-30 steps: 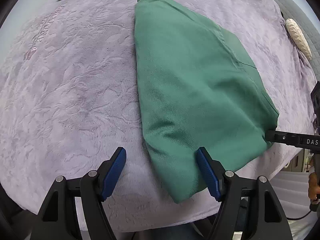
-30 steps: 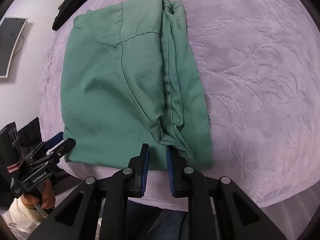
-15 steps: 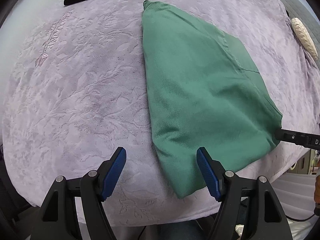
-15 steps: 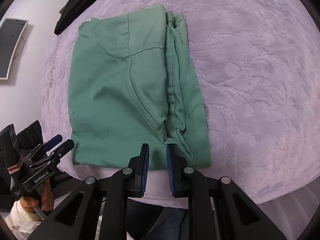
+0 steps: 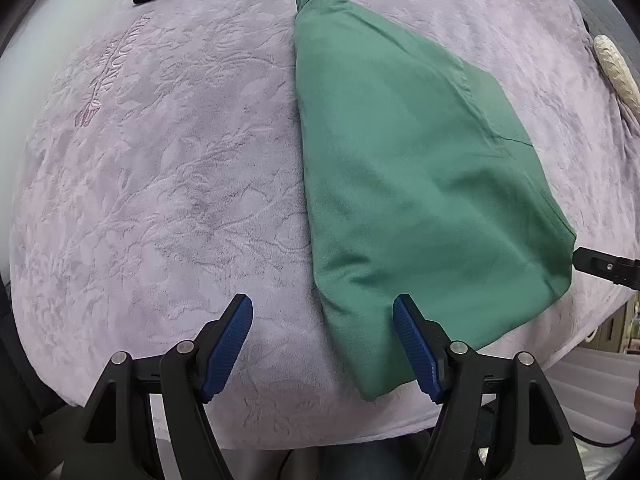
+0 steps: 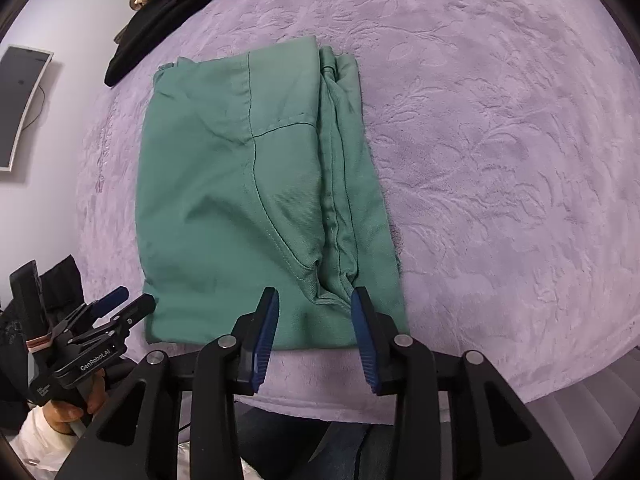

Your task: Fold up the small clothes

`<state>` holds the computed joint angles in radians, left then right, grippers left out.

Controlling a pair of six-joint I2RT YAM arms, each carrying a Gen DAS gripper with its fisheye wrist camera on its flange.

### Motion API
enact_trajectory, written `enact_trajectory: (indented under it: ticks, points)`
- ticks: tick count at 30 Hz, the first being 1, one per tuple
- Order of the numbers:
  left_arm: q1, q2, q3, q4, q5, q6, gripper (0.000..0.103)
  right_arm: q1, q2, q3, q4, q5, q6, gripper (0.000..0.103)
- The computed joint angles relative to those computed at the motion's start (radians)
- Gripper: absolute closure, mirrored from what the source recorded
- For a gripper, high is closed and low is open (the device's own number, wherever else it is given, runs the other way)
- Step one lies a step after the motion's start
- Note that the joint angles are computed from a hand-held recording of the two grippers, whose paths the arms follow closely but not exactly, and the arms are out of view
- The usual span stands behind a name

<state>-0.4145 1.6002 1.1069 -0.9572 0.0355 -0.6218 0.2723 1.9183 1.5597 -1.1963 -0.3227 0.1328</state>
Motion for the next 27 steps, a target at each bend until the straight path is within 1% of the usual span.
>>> enact_trajectory:
  ticks: [4,7,8,9,10,16,17,20,22,25,26,27]
  points:
    - [0.008,0.004,-0.028,0.019,0.027,-0.013,0.029,0.002,0.036,-0.007,0.004,0.063,0.017,0.062]
    - [0.008,0.007,-0.021,0.009,0.023,-0.005,0.028,-0.031,0.039,-0.016,0.0,0.018,0.045,0.061]
    - [0.003,0.009,-0.016,0.002,0.011,-0.003,0.025,-0.032,0.035,-0.013,-0.005,0.021,0.04,0.059]
    - [-0.004,0.011,-0.01,-0.008,-0.006,-0.003,0.016,-0.029,0.03,-0.008,-0.012,0.031,0.031,0.056]
    - [-0.007,0.011,-0.008,-0.011,-0.016,-0.003,0.015,-0.026,0.027,-0.002,-0.018,0.04,0.023,0.054]
    - [0.003,0.008,-0.004,-0.017,-0.002,0.013,0.015,-0.026,0.018,0.02,-0.034,0.032,0.029,0.054]
    - [0.004,0.008,-0.002,-0.019,-0.001,0.015,0.015,-0.018,0.005,0.006,-0.029,0.033,0.039,0.054]
    - [0.004,0.001,0.007,-0.022,-0.01,0.019,0.015,-0.013,0.009,0.018,-0.031,0.035,0.044,0.054]
    - [0.011,-0.003,0.013,-0.021,-0.007,0.02,0.015,-0.008,0.011,0.031,-0.034,0.038,0.044,0.047]
    - [0.022,-0.015,0.023,-0.025,-0.019,0.019,0.015,0.004,0.024,0.076,-0.047,0.043,0.038,0.045]
    - [0.024,-0.014,0.033,-0.032,-0.023,0.019,0.012,0.007,0.028,0.09,-0.051,0.042,0.038,0.044]
    - [0.026,-0.011,0.043,-0.039,-0.032,0.017,0.0,0.012,0.033,0.105,-0.056,0.043,0.039,0.042]
